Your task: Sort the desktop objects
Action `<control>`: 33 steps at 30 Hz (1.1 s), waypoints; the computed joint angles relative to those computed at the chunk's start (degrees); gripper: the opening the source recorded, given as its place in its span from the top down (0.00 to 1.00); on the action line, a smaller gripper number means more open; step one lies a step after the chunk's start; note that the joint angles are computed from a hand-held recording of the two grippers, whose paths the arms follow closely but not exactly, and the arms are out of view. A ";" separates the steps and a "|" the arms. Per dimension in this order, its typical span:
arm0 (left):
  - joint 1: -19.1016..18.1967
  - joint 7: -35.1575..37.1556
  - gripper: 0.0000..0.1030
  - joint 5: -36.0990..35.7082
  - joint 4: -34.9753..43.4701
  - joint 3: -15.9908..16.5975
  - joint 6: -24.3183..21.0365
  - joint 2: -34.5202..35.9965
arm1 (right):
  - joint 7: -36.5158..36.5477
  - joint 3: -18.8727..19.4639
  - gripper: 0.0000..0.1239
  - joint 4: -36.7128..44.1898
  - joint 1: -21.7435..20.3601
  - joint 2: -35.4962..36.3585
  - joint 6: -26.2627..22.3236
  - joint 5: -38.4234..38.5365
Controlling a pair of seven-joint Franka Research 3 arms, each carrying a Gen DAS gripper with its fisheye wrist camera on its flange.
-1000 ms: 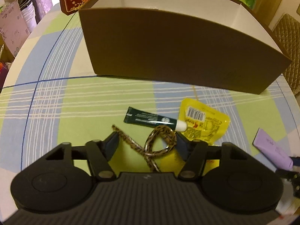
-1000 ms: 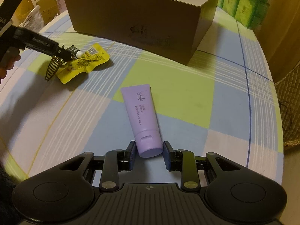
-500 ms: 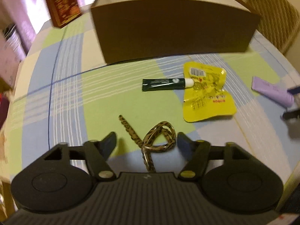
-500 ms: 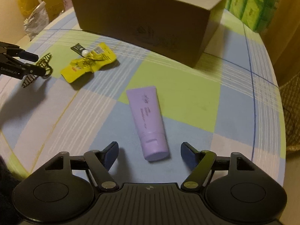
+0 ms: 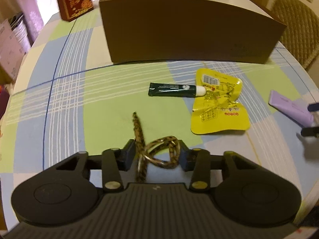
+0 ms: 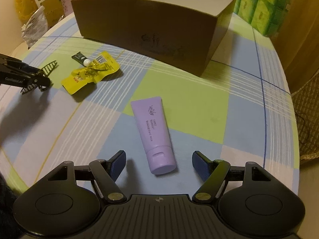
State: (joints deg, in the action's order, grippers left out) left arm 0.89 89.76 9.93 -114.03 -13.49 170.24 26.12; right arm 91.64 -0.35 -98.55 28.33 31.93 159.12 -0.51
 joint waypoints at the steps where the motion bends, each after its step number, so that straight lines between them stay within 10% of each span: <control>1: 1.44 2.08 0.66 -0.26 -0.37 -1.53 0.09 -0.17 | 0.06 -0.01 0.43 0.04 0.03 0.06 0.21 0.03; 33: 2.02 4.58 0.64 -3.88 1.07 -2.53 -2.15 0.65 | 2.02 -1.50 0.43 5.82 2.21 3.99 -2.52 -2.47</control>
State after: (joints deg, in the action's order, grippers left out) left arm 2.91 94.33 6.05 -112.97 -16.02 168.09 26.77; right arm 93.65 -1.85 -92.73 30.54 35.93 156.60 -2.99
